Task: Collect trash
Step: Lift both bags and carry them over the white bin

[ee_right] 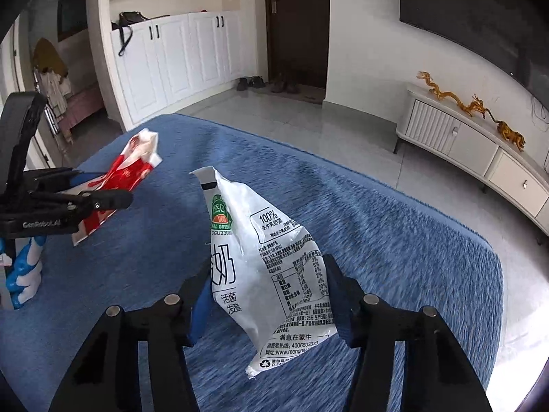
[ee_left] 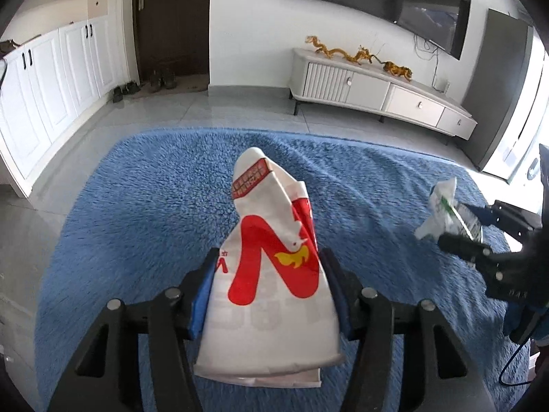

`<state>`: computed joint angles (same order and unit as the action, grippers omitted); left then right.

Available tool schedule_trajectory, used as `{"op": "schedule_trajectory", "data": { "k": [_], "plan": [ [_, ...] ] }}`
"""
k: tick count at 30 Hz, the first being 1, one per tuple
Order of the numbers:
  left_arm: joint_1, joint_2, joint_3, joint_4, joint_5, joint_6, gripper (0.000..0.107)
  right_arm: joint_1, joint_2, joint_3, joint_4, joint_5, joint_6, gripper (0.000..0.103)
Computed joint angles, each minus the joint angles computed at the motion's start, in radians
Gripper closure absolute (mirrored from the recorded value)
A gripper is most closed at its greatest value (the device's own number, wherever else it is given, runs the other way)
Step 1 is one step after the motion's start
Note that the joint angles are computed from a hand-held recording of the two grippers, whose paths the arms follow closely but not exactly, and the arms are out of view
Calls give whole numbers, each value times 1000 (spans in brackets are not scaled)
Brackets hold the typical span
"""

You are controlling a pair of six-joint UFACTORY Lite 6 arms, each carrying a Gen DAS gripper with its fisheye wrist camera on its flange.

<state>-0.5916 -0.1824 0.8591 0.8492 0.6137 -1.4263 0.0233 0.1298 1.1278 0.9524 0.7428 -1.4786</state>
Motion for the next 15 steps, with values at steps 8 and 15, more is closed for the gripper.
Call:
{"op": "schedule_trajectory", "data": {
  "k": [8,15],
  "plan": [
    [-402,-141,-9,48,358,-229,52,-126,-348,-241,14,179,1,48],
    [-793,-132,20,17,684,-536,52,-389,-664,-410,10,470,1,48]
  ]
}}
